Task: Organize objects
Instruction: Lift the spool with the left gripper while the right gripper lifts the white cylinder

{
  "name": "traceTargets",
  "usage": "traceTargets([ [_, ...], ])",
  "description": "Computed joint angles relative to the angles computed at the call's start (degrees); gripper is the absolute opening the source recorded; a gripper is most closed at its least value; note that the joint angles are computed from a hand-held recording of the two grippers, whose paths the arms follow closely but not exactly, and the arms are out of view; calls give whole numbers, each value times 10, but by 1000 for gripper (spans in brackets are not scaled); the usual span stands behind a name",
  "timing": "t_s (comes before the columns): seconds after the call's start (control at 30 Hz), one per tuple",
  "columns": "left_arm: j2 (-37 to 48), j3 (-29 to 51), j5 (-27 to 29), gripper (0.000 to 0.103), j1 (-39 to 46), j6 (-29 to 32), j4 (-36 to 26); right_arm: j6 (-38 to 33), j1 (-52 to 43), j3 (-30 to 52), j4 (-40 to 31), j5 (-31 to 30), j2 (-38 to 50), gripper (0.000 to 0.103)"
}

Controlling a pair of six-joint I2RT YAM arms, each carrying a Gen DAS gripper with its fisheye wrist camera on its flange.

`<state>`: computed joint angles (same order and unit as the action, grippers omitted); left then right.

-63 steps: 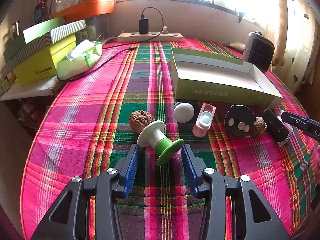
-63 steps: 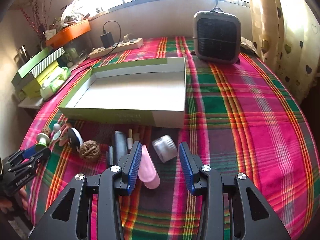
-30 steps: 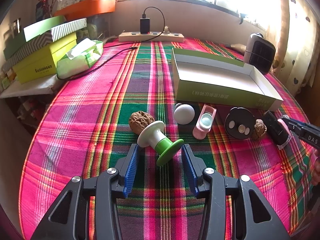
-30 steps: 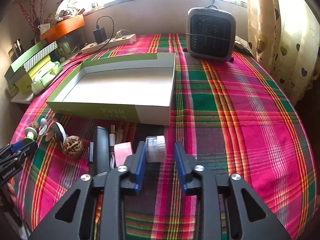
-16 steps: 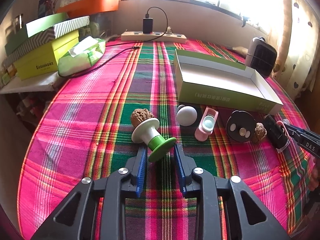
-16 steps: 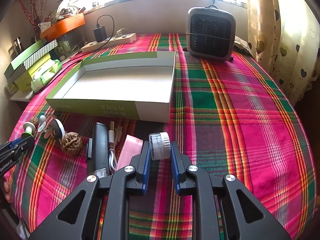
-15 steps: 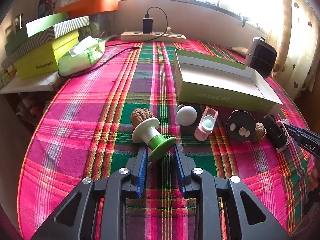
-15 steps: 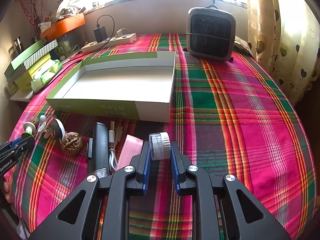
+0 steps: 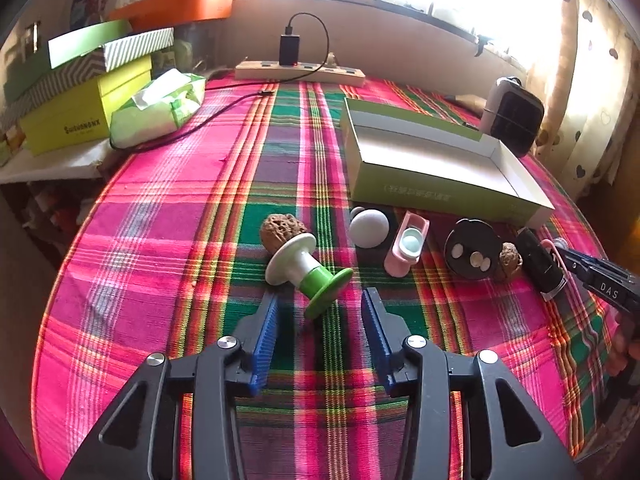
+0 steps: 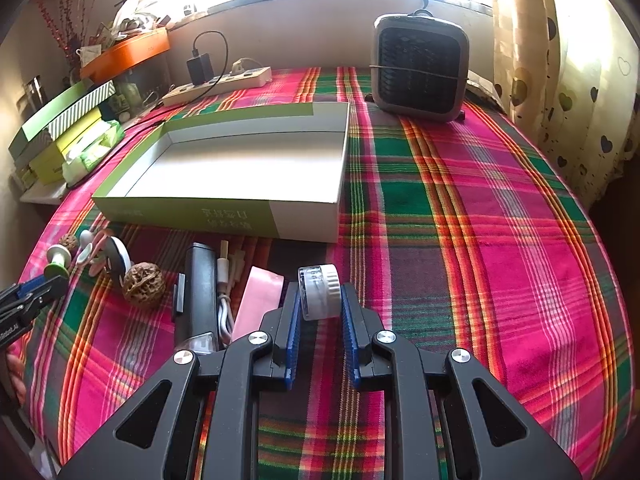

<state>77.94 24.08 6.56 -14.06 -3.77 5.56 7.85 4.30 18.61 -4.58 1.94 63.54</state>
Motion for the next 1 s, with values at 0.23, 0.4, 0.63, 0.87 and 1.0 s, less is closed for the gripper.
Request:
traceTargets([
  [0.23, 5, 12, 15, 45, 22, -1, 3, -2, -2, -1, 0, 0, 0, 20],
  [0.4, 14, 24, 4, 46, 4, 9, 2, -1, 1, 0, 1, 3, 2, 20],
  [0.63, 38, 45, -12, 46, -3, 12, 1, -1, 0, 1, 2, 2, 3, 20],
  [0.87, 58, 56, -22, 46, -8, 5, -6, -2, -2, 0, 3, 0, 3, 20],
  [1.0, 60, 57, -22, 44, -8, -1, -4, -1, -1, 0, 3, 1, 3, 20],
])
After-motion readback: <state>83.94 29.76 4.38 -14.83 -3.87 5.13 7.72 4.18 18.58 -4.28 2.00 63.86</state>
